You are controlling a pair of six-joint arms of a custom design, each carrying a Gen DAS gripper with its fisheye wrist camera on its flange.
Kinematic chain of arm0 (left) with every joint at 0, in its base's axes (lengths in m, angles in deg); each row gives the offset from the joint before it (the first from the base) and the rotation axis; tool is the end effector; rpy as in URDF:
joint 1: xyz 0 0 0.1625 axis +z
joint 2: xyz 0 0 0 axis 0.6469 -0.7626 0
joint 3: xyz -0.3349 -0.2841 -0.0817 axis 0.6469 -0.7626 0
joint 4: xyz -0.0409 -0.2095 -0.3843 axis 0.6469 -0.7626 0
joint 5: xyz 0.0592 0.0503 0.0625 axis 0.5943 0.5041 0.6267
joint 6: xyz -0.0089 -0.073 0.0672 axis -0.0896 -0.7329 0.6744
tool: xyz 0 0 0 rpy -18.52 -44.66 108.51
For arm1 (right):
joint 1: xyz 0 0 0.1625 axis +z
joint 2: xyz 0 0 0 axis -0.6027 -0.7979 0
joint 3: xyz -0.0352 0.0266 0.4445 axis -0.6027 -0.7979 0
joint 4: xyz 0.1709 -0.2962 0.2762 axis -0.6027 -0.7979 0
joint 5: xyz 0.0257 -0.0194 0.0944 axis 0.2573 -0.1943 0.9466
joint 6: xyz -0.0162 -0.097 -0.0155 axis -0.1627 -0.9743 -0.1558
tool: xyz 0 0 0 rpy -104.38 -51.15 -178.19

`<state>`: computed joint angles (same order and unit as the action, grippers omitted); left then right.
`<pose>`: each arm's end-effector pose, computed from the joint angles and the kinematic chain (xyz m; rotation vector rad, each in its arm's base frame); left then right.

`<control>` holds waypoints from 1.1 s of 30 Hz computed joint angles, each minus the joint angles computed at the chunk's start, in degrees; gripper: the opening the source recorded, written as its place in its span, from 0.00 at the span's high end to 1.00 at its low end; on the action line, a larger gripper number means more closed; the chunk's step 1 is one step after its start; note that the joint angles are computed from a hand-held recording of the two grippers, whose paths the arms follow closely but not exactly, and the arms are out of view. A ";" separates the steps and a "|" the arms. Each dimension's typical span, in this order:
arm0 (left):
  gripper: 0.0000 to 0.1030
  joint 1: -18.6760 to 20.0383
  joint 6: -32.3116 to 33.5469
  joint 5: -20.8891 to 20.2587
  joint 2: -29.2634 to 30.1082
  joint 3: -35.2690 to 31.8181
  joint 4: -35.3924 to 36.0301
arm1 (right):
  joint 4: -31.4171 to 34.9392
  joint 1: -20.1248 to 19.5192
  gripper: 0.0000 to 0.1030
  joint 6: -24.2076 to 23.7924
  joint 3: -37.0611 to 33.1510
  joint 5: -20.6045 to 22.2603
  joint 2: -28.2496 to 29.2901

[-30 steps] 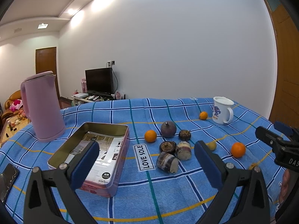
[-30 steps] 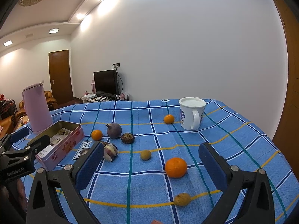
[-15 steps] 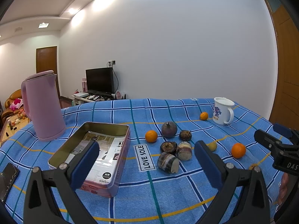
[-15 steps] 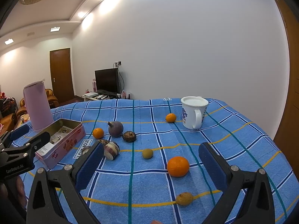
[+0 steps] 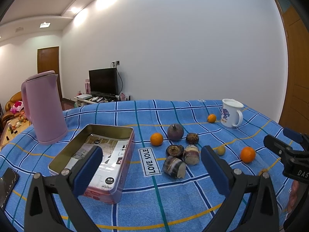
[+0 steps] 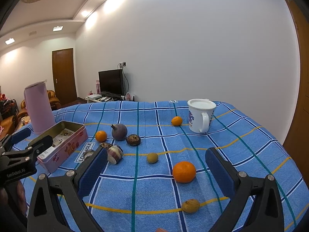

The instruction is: Organize fruits

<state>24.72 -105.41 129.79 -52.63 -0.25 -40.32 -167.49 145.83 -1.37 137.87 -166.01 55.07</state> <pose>-0.1675 -0.7565 0.2274 1.0214 2.2479 -1.2238 0.2867 -0.6562 0.1324 0.2134 -1.8541 1.4109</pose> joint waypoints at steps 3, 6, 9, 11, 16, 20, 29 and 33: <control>0.00 0.03 0.26 -0.21 0.67 -0.58 0.86 | -0.49 -0.40 0.01 -1.18 0.16 -1.32 0.17; 0.00 0.07 0.29 -0.73 1.64 -1.28 1.73 | -1.49 -1.06 0.01 -0.98 1.85 -2.31 -0.43; 0.00 0.17 -0.26 -1.35 3.24 -2.86 3.91 | -2.13 -2.05 0.01 0.02 3.73 -3.97 -1.18; 0.00 0.36 -0.93 -1.06 4.41 -4.29 6.06 | -0.83 -2.88 0.01 2.10 5.24 -4.54 -1.99; 0.00 0.33 -1.50 -1.32 6.10 -6.11 9.10 | 4.12 -4.40 0.21 6.44 7.84 -4.28 -3.31; 0.00 0.35 -1.97 -1.26 6.25 -6.44 9.55 | 8.27 -5.22 0.28 9.36 9.71 -3.93 -4.37; 0.00 0.54 -2.93 -1.27 8.04 -9.72 13.15 | 17.51 -6.96 0.56 16.96 11.98 -2.03 -6.83; 0.07 0.49 -2.64 -1.20 8.59 -10.60 14.40 | 18.83 -7.12 0.69 16.43 12.49 -0.50 -7.25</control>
